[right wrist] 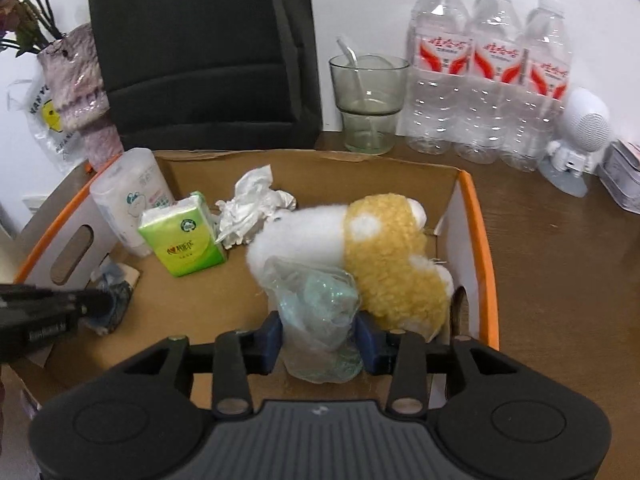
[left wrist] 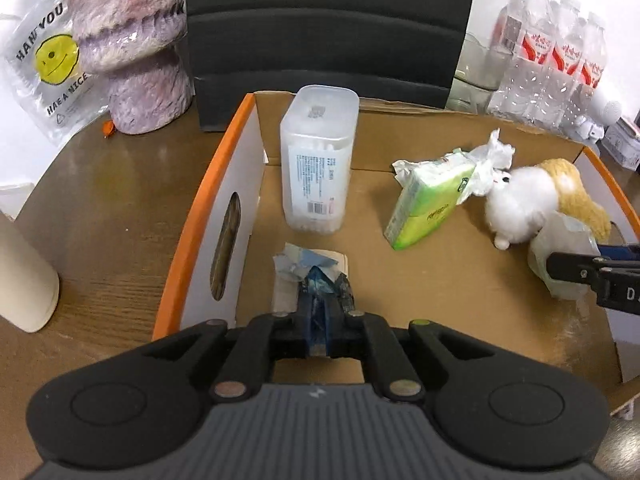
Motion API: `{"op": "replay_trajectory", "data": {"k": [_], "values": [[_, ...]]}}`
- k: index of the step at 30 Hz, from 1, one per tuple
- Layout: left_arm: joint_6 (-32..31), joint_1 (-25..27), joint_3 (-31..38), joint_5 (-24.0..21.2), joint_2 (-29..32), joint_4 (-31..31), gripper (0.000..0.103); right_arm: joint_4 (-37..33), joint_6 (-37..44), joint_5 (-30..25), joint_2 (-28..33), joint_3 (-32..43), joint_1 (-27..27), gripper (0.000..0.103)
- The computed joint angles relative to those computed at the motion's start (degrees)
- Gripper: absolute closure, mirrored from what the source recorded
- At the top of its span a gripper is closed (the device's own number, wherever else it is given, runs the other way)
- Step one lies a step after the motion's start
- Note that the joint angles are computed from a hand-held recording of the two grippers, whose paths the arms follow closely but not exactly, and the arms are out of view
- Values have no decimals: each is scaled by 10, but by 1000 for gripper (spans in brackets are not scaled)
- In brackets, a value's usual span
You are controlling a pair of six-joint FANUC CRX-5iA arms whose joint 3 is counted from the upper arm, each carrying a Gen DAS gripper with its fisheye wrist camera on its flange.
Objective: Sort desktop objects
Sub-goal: 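Drop the blue packet in the box with the left tool while the right drops the plastic bag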
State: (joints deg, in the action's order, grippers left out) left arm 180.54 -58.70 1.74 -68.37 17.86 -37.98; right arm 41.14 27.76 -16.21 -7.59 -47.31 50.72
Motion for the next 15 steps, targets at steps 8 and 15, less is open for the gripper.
{"op": "replay_trajectory", "data": {"k": [8,15], "values": [[-23,2,4,-6,-19,33,80,-152,137,-107,19,80,27,58],[-43,-31,67,-98,-27,22,12,-237,171,-230,-26,128,60,18]]}}
